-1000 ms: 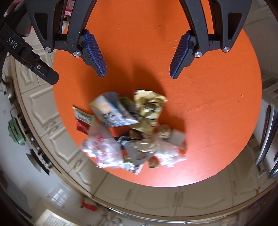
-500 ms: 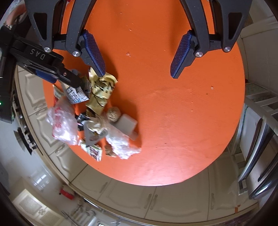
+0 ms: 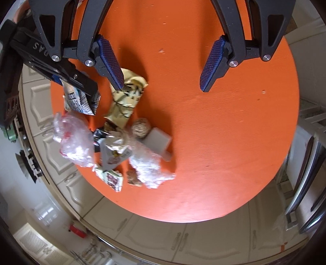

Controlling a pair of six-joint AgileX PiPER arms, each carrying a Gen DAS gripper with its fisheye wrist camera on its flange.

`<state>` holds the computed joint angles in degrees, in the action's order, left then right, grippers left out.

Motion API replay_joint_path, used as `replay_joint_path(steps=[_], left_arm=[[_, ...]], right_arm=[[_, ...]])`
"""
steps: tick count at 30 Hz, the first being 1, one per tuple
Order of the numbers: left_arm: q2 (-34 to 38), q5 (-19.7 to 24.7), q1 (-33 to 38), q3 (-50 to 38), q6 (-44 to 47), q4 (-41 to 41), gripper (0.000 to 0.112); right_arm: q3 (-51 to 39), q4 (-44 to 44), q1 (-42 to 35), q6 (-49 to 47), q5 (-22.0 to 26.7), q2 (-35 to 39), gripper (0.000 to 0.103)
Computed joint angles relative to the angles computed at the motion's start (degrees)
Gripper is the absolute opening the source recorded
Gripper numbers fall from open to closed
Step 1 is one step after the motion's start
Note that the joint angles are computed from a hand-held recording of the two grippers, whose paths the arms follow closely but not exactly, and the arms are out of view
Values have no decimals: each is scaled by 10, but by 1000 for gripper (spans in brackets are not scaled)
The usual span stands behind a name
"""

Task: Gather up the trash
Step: 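Lift the milk carton with the right tool while the left tool grasps the gold wrapper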

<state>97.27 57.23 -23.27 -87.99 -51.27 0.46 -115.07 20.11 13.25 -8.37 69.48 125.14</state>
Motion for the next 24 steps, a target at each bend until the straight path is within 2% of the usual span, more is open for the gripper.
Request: replay_joint_path(steps=[5, 11, 15, 17, 18, 19, 24], left_arm=[[62, 23, -17, -82, 13, -4, 73], [149, 69, -30, -186, 21, -3, 73], [174, 72, -40, -217, 13, 20, 71], [182, 81, -43, -229, 14, 25, 57], [191, 100, -48, -243, 7, 36, 45], [193, 106, -52, -247, -1, 47, 39], [179, 89, -70, -233, -19, 71, 37]], right_arm=[[68, 25, -33, -26, -35, -59, 70], [90, 50, -73, -47, -42, -92, 70], [92, 59, -93, -48, -47, -93, 70], [92, 60, -92, -40, -52, -89, 70], [93, 59, -93, -37, -54, -88, 70], [94, 59, -94, -35, -56, -88, 70], [104, 70, -106, -54, -47, -94, 70]])
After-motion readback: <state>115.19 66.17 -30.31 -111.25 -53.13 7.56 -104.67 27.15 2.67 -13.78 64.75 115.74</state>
